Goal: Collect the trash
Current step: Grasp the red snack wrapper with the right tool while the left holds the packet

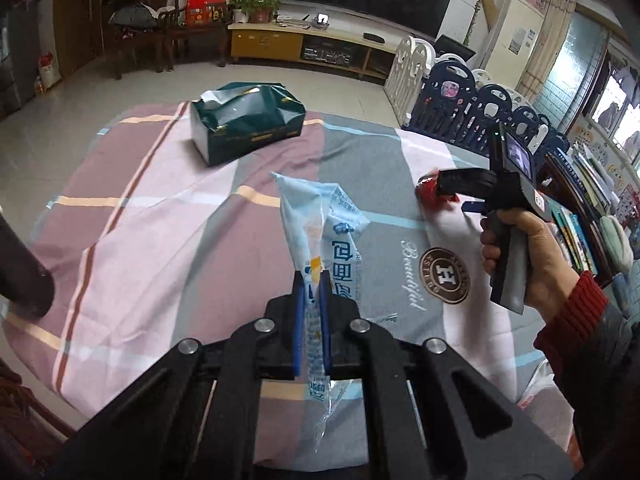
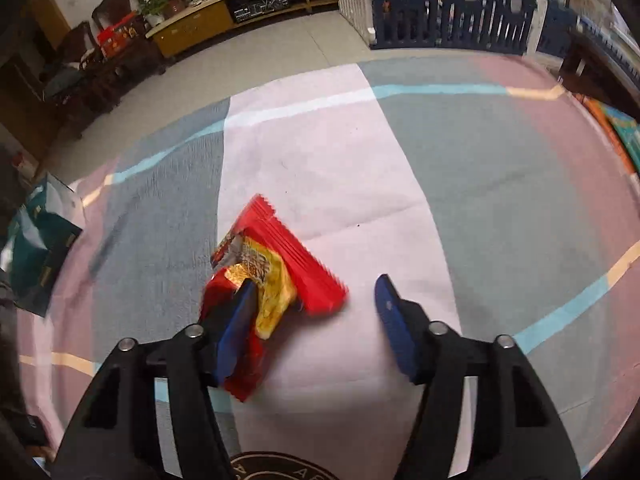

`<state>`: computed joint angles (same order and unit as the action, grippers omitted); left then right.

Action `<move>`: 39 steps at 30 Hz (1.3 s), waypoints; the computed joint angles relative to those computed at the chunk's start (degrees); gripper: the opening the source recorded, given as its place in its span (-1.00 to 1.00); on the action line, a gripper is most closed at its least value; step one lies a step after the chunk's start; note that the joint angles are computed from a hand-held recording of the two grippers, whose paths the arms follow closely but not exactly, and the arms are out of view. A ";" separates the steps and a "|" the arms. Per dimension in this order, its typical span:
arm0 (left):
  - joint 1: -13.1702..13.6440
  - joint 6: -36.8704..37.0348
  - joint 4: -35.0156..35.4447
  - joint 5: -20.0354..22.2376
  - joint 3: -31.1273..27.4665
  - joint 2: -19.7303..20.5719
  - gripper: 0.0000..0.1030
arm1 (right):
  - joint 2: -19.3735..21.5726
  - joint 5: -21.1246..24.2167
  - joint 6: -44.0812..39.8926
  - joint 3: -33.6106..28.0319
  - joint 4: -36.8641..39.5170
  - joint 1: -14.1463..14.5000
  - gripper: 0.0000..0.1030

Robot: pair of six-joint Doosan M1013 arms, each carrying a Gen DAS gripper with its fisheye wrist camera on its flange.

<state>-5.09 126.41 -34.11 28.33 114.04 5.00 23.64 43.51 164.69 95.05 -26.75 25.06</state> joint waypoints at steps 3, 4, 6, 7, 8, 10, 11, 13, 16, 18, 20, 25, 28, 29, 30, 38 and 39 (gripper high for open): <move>-0.34 -1.60 2.37 -2.17 1.02 -1.40 -0.84 | -1.27 -2.49 -1.37 1.41 1.56 1.23 -0.51; -0.39 -1.75 2.69 -2.70 1.26 -1.84 -0.84 | -1.97 -2.30 -0.91 1.95 0.46 2.11 -0.60; -0.36 -1.25 2.41 -3.18 1.83 -2.86 -0.84 | -3.69 -2.33 0.98 3.56 -2.48 3.91 -0.61; -0.37 -0.95 2.16 -3.35 2.12 -3.39 -0.84 | -4.57 -2.86 1.53 4.50 -3.07 4.56 -0.61; -0.30 -0.30 1.57 -3.31 2.47 -4.00 -0.84 | -5.83 -4.02 2.05 5.86 -3.33 5.33 -0.61; -0.27 0.43 0.85 -3.15 2.97 -4.89 -0.84 | -7.70 -4.58 3.49 7.79 -4.45 7.07 -0.61; -0.35 0.49 1.00 -3.36 3.39 -5.53 -0.84 | -8.94 -4.31 4.46 8.95 -5.41 8.20 -0.61; -0.53 0.93 1.01 -3.68 3.99 -6.47 -0.84 | -11.04 -3.08 6.42 10.94 -7.45 10.57 -0.61; -1.04 2.12 0.49 -3.94 4.96 -8.00 -0.84 | -12.80 1.11 9.38 12.78 -10.12 13.91 -0.61; -1.41 2.74 0.46 -4.08 5.58 -8.81 -0.84 | -13.01 4.36 10.09 13.49 -10.27 15.55 -0.61; -1.59 3.34 0.05 -3.53 5.99 -9.39 -0.84 | -13.25 3.94 8.89 14.33 -8.33 15.86 -0.61; -1.42 5.82 -2.18 -2.28 7.08 -10.73 -0.84 | -14.25 2.24 12.31 15.84 -9.68 16.52 -0.09; -1.00 6.16 -2.83 -2.02 7.38 -11.08 -0.84 | -14.20 3.83 15.53 15.70 -11.51 17.44 0.16; -0.90 6.23 -2.96 -1.97 7.44 -11.17 -0.84 | -13.85 4.24 15.06 15.41 -11.07 17.52 0.16; -0.83 6.39 -3.07 -1.95 7.53 -11.27 -0.84 | -13.50 3.97 14.18 15.17 -10.30 17.44 0.16; -0.27 7.11 -3.56 -1.90 7.84 -11.71 -0.84 | -9.74 5.50 13.73 12.55 -9.80 17.10 -0.40; -0.23 6.92 -3.39 -1.86 7.82 -11.78 -0.84 | -9.62 5.43 13.44 12.42 -9.52 17.07 -0.54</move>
